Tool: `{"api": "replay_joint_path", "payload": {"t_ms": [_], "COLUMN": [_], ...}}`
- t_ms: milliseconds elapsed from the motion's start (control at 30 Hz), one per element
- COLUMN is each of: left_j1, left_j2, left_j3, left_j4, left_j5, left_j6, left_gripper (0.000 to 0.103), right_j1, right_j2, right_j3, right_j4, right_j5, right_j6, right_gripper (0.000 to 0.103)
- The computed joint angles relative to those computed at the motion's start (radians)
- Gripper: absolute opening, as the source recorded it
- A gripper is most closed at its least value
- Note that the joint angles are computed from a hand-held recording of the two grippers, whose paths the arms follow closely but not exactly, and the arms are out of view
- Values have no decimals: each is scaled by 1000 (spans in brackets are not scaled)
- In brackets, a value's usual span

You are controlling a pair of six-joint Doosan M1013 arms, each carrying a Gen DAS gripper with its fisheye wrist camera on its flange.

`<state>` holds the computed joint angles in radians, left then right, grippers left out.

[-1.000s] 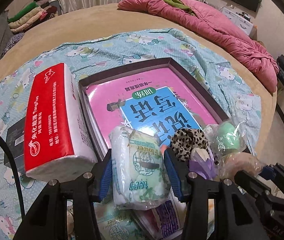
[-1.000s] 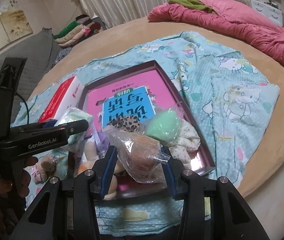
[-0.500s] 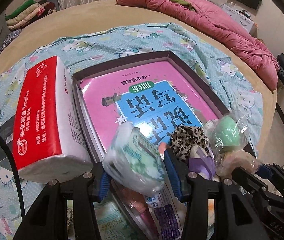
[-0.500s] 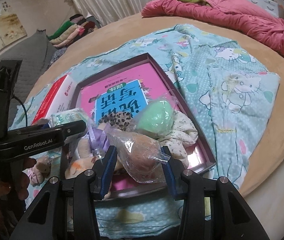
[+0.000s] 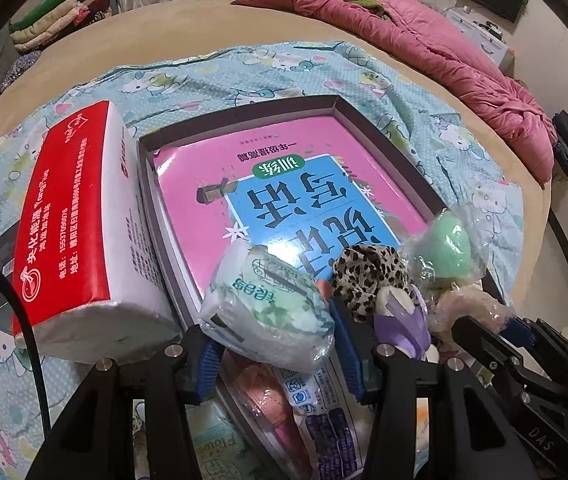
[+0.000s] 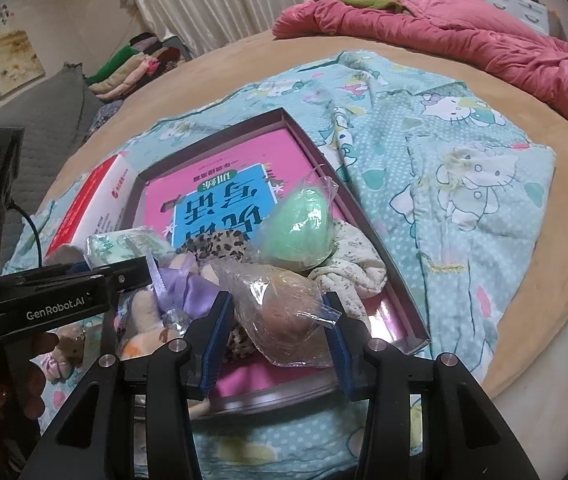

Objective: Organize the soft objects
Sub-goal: 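Lower the wipes pack and clear bag into the pink tray, then open the left gripper releasing the wipes pack while the right releases the clear bag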

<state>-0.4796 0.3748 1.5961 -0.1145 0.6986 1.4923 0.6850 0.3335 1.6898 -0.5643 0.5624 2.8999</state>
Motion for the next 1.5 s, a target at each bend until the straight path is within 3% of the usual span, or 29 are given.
{"api": "replay_joint_path", "payload": {"t_ms": [333, 833, 1167, 1500], "left_j1": [0, -1, -2, 7], "left_j2": [-6, -45, -93, -149], "left_j3": [5, 29, 60, 98], "left_j4": [-13, -19, 4, 14], "left_j5": [0, -28, -61, -87], "left_j6": [15, 24, 0, -8], "left_gripper": [55, 68, 72, 73], "right_j1": [2, 12, 38, 66], "right_j2": [-10, -18, -31, -33], "right_j3": [12, 13, 5, -13], "right_j4": [-27, -62, -207, -321], "right_j5": [-29, -12, 18, 57], "right_j6": [41, 78, 175, 238], "right_gripper": [49, 60, 73, 75]}}
